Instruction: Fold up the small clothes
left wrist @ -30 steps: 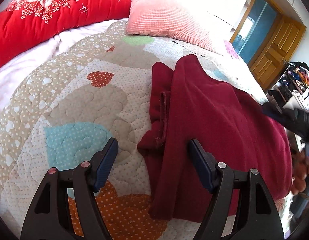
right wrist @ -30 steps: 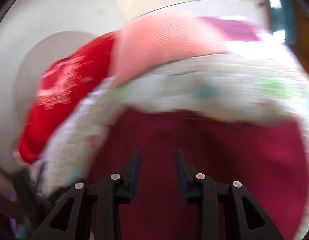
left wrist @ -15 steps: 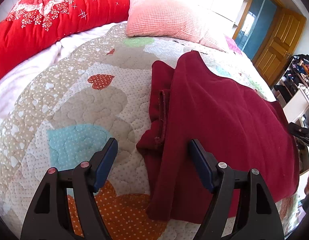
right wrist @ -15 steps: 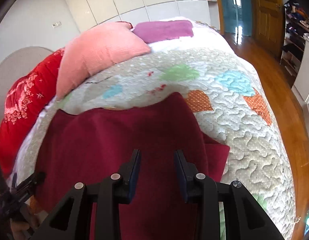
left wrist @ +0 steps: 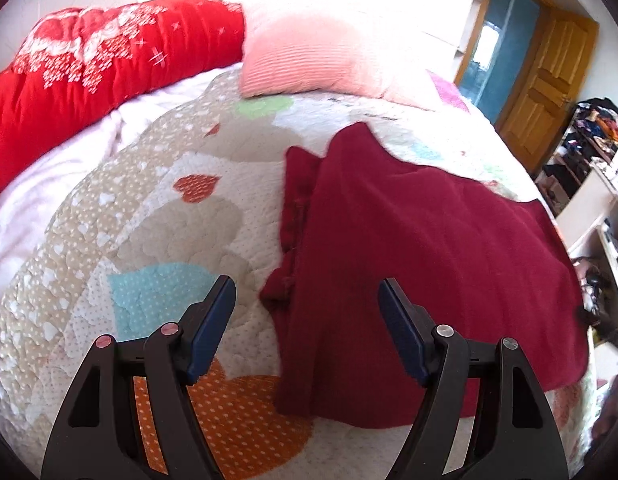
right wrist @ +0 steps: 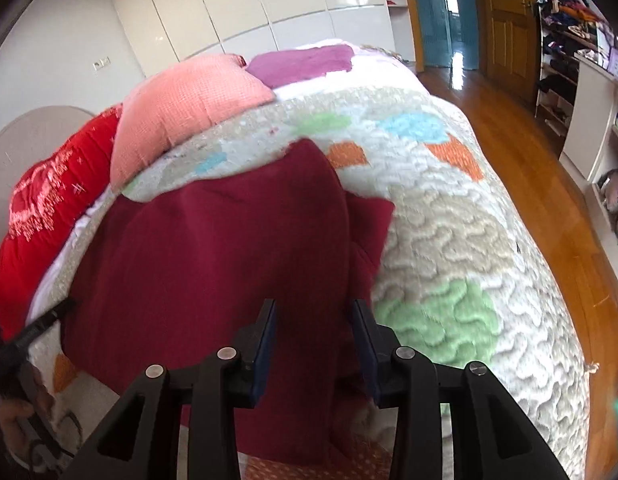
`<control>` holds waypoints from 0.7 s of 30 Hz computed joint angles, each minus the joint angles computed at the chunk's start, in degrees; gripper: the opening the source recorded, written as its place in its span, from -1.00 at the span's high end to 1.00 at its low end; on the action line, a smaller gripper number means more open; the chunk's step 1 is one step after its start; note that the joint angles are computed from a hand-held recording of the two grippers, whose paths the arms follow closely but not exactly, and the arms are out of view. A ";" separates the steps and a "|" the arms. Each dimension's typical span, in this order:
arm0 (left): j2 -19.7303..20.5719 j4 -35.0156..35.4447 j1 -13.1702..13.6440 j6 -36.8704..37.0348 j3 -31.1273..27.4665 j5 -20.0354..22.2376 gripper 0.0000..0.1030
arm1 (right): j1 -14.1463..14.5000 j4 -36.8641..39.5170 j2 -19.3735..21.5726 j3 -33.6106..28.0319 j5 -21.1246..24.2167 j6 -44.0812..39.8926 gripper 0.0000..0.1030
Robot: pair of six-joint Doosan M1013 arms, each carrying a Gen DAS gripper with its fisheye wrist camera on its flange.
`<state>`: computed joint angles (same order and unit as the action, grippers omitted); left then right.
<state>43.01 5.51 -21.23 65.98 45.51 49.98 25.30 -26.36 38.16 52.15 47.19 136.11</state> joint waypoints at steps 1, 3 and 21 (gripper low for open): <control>-0.02 -0.73 -0.14 1.04 -0.02 -0.06 -0.44 | -0.20 0.72 0.41 -0.19 1.26 -0.42 0.21; 0.65 -1.13 -0.50 2.82 -1.05 1.61 -0.44 | -0.84 1.73 0.45 0.90 0.03 -0.97 0.09; 1.30 2.18 -1.87 3.39 -1.55 4.38 -0.44 | 0.50 0.24 -4.53 6.91 -8.19 0.67 0.06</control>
<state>44.32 7.70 -23.11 69.38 43.96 54.36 25.80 -26.11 33.63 59.06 39.00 136.78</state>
